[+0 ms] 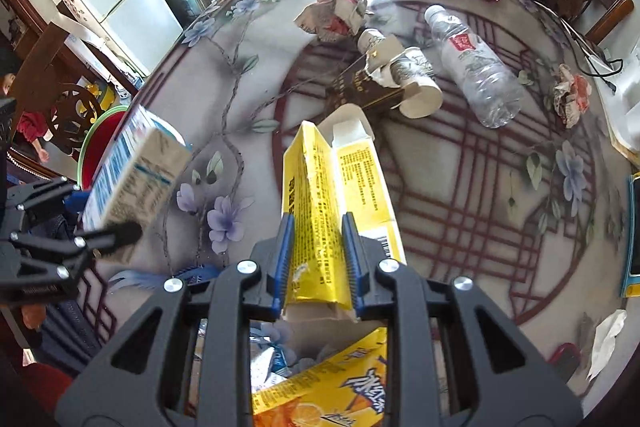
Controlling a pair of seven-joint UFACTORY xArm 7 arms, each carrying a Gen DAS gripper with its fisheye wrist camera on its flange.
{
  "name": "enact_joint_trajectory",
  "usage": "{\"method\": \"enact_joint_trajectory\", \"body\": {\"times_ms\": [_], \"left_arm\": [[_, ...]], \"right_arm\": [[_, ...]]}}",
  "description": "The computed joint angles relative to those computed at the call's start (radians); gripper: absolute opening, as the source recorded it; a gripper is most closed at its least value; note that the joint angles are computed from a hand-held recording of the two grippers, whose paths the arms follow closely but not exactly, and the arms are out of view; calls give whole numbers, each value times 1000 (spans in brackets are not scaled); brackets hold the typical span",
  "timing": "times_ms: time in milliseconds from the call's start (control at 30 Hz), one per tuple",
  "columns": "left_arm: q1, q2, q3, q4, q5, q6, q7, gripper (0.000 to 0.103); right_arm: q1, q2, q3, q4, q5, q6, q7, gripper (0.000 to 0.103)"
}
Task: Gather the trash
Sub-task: 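Carry the carton and yellow box to the red bucket and open both grippers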
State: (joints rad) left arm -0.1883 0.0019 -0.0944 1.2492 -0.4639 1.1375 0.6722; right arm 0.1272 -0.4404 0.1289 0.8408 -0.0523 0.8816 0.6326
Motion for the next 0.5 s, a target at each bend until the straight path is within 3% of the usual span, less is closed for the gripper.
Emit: {"method": "enact_joint_trajectory", "body": {"times_ms": [200, 500], "left_arm": [[-8, 22, -8, -6, 86, 16, -50, 50], [-7, 49, -11, 2, 112, 31, -70, 50]], "right_arm": [[11, 14, 5, 7, 9, 0, 9, 24], [27, 20, 0, -7, 37, 5, 7, 24]]}}
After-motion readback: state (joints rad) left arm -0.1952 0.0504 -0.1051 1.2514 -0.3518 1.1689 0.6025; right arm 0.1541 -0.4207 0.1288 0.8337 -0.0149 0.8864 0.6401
